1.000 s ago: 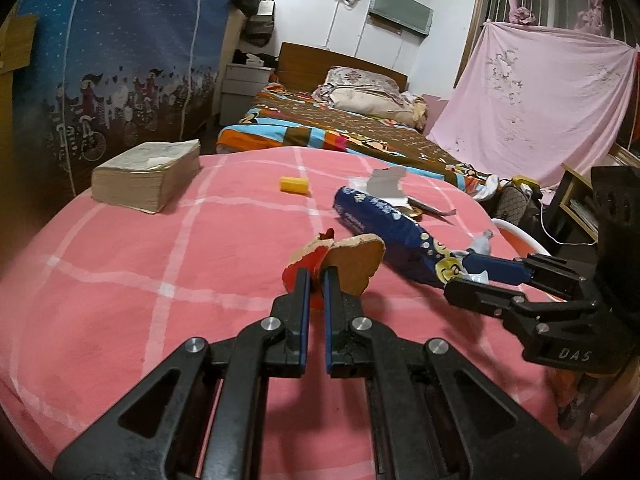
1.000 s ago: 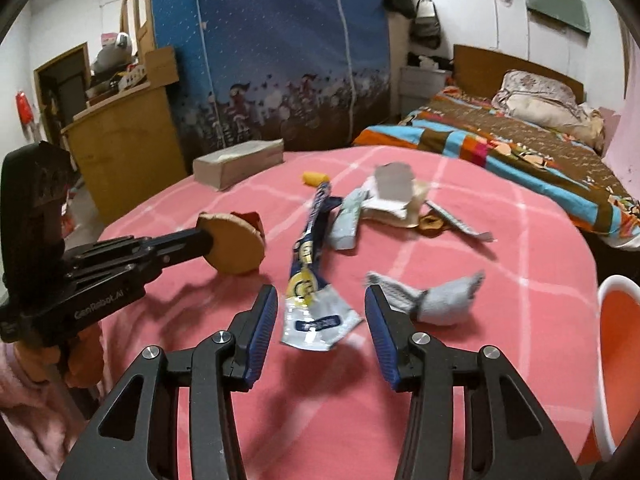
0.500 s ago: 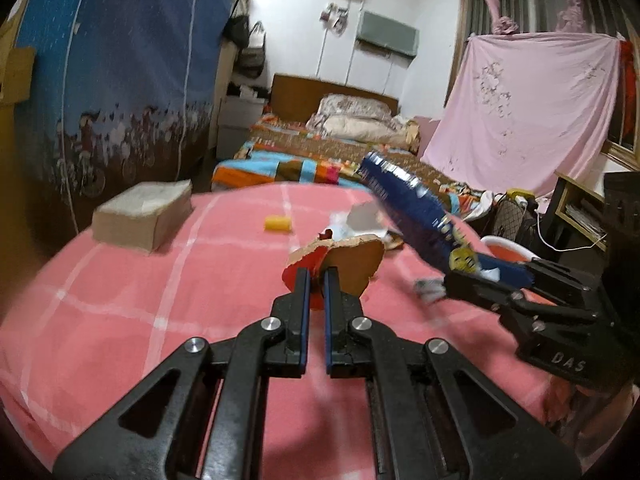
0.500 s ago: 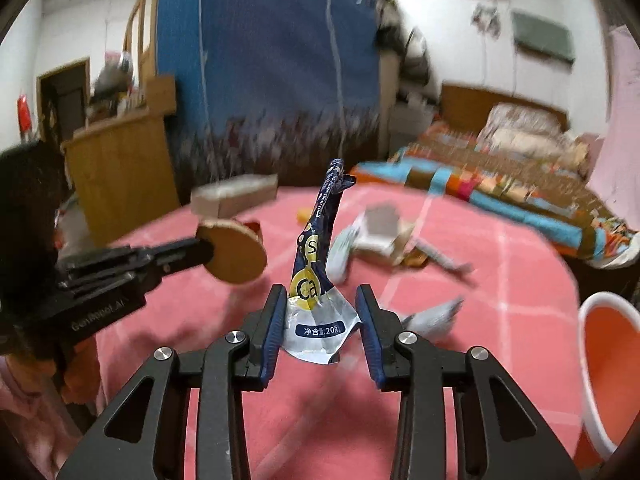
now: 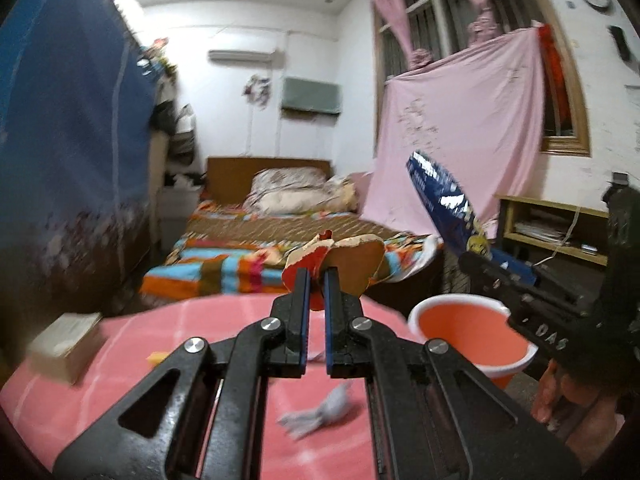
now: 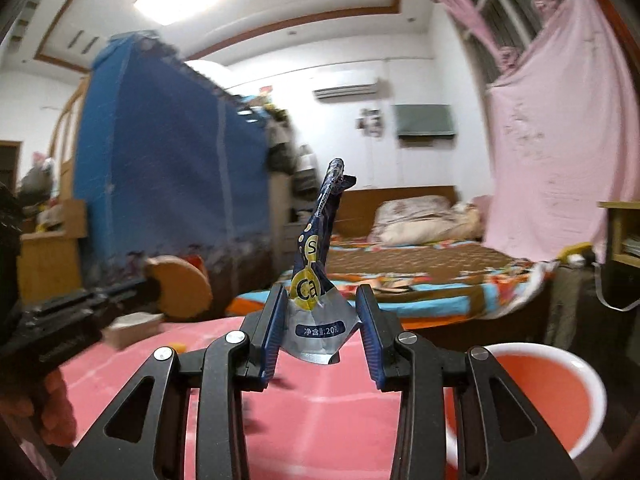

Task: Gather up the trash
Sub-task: 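Carry the snack bag over the orange bucket and open the right tool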

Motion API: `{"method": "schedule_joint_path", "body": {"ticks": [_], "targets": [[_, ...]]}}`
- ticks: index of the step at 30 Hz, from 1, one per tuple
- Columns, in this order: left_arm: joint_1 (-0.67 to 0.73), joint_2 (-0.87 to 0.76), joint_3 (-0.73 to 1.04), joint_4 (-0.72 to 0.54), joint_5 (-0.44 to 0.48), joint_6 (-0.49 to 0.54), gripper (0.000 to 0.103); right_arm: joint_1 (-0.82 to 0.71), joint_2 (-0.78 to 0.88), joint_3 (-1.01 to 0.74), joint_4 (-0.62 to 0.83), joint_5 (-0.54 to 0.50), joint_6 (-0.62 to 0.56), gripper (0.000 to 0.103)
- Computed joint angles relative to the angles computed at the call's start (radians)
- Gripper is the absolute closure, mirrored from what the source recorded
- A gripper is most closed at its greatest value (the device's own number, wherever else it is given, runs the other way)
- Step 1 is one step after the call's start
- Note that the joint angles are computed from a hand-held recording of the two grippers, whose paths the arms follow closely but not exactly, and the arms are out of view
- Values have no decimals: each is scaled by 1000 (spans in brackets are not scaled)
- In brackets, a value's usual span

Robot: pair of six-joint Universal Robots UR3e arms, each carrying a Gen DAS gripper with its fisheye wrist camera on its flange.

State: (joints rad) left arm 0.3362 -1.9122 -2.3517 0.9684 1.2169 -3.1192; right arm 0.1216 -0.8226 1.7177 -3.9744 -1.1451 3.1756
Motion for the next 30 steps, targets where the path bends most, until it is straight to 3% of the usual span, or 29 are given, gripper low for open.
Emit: {"method": "schedule_joint_path", "body": {"ticks": [5, 12, 21, 30], "targets": [[-144, -90, 232, -122, 39, 14, 103, -78, 32, -9, -5, -55, 54, 69], [-281, -223, 526, -388, 37, 6, 103, -172, 55, 21, 17, -73, 106, 69], [-356, -358, 864, -843, 8, -6, 103, -220, 50, 46, 129, -121, 142, 67], [-410, -473, 1099, -1121, 48, -76, 103, -243, 64, 33, 216, -122, 159, 66]]}}
